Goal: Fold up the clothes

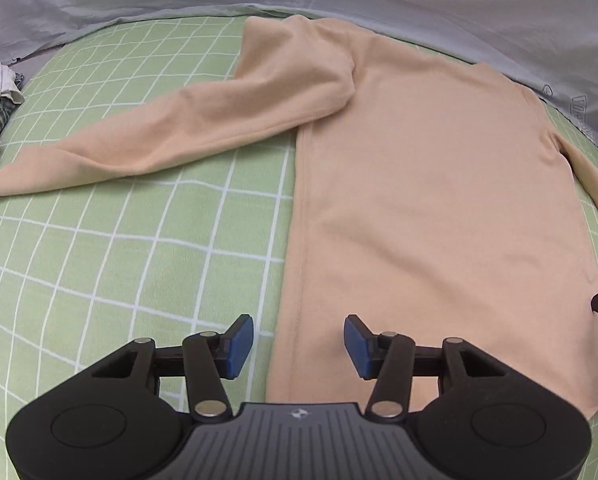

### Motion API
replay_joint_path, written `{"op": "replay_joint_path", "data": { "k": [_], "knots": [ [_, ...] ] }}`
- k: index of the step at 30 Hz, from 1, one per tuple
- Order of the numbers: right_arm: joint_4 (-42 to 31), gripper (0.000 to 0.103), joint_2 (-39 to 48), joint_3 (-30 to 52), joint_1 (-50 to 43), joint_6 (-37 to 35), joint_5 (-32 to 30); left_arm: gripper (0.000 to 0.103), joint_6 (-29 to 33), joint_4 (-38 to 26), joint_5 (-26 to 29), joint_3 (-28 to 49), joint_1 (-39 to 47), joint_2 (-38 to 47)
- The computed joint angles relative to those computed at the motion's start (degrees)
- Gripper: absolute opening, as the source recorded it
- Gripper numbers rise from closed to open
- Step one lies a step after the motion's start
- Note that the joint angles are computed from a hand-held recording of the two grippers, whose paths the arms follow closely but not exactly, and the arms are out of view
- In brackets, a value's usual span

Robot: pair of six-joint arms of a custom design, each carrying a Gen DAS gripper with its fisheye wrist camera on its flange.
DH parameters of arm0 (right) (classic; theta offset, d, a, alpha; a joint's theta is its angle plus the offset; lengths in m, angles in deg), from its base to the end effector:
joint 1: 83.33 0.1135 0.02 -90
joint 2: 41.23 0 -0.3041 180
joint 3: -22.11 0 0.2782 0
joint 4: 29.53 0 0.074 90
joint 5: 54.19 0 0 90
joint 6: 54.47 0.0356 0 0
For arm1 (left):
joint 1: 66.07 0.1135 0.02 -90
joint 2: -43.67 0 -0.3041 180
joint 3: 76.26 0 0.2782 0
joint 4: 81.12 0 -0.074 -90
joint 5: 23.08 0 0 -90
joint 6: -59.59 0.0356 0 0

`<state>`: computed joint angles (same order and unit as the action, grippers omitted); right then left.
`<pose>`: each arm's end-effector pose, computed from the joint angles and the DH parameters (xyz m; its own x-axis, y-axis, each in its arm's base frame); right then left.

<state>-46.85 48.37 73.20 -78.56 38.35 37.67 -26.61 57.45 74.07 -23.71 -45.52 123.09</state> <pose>0.2962 0.0236 0.1537 -0.8267 -0.0196 -0.5623 -0.0243 0.9997 0.0008 0.2382 0.0846 0.1851 -0.8883 -0.2628 -0.3766 -0.2469 0.9648 -0.0909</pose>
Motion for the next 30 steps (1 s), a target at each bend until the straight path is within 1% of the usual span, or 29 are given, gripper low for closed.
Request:
{"op": "replay_joint_path", "data": {
  "k": [1, 2, 3, 4, 5, 6, 7, 9, 11, 13, 15, 17, 19, 21, 24, 26, 27, 29, 30],
  "knots": [
    [-0.19, 0.054, -1.16, -1.11, -0.29, 0.57, -1.88, 0.051, -0.25, -0.2, 0.13, -1.17, -0.07, -0.99],
    [0.35, 0.05, -2.49, -2.61, -0.25, 0.76, -2.67, 0.05, -0.14, 0.1, 0.0, -2.58, -0.24, -2.53],
    [0.94, 0.046, -3.88, -4.16, -0.02, 0.51, -2.73, 0.046, 0.51, -0.21, -0.06, -3.43, -0.58, -3.8],
    [1.45, 0.034, -5.17, -5.5, 0.21, 0.05, -2.91, 0.029, 1.02, -0.46, -0.15, -4.29, -0.89, -5.08],
    [1.71, 0.015, -6.28, -6.51, 0.37, -0.53, -3.54, 0.015, 0.97, -0.34, -0.32, -5.28, -1.02, -6.34],
    [1.85, 0.007, -7.36, -7.46, 0.51, -0.68, -4.29, 0.009, 0.97, -0.23, -0.35, -6.27, -1.03, -7.61],
    [2.08, 0.006, -8.36, -8.4, 0.95, -0.58, -4.13, 0.007, 1.23, -0.04, 0.3, -7.32, -0.46, -8.85],
    [2.23, 0.006, -10.3, -10.06, 2.43, -0.6, -2.28, 0.006, 1.95, -0.59, 1.4, -8.92, 0.86, -11.25],
    [1.45, 0.006, -12.69, -11.58, 3.89, -0.94, -0.65, 0.005, 3.32, -2.33, 2.45, -10.04, 2.66, -13.53],
    [-0.05, 0.006, -16.23, -13.64, 4.26, -0.68, -0.36, 0.005, 5.31, -5.01, 2.97, -11.73, 4.26, -17.28],
    [-3.09, 0.006, -21.09, -15.88, 4.68, -0.09, -0.3, 0.006, 8.29, -8.43, 3.79, -12.81, 6.64, -20.71],
    [-7.38, 0.006, -26.14, -17.48, 5.52, 0.71, 0.14, 0.006, 12.49, -13.09, 5.34, -13.01, 10.95, -23.23],
    [-12.21, 0.006, -30.85, -18.46, 7.38, 2.17, 1.44, 0.006, 16.5, -16.66, 6.58, -12.78, 14.93, -24.3],
    [-16.75, 0.006, -34.79, -19.05, 10.7, 3.78, 4.05, 0.006, 20.04, -19.25, 7.46, -12.34, 18.28, -24.37],
    [-20.43, 0.007, -37.81, -19.57, 16.32, 5.97, 8.97, 0.007, 23.23, -21.0, 8.81, -11.6, 21.07, -23.61],
    [-21.47, 0.012, -38.65, -19.74, 18.11, 7.5, 11.01, 0.007, 24.46, -21.92, 10.85, -10.63, 22.74, -23.06],
    [-21.78, 0.014, -38.87, -19.72, 18.23, 7.84, 11.41, 0.01, 24.65, -22.15, 11.83, -10.14, 23.07, -23.06],
    [-22.01, 0.024, -39.45, -19.68, 16.11, 6.69, 10.19, 0.015, 23.27, -22.01, 12.85, -9.35, 21.73, -23.91],
    [-22.03, 0.026, -39.9, -19.74, 14.81, 5.89, 9.32, 0.019, 21.86, -21.71, 12.93, -9.13, 20.39, -24.66]
  ]
}}
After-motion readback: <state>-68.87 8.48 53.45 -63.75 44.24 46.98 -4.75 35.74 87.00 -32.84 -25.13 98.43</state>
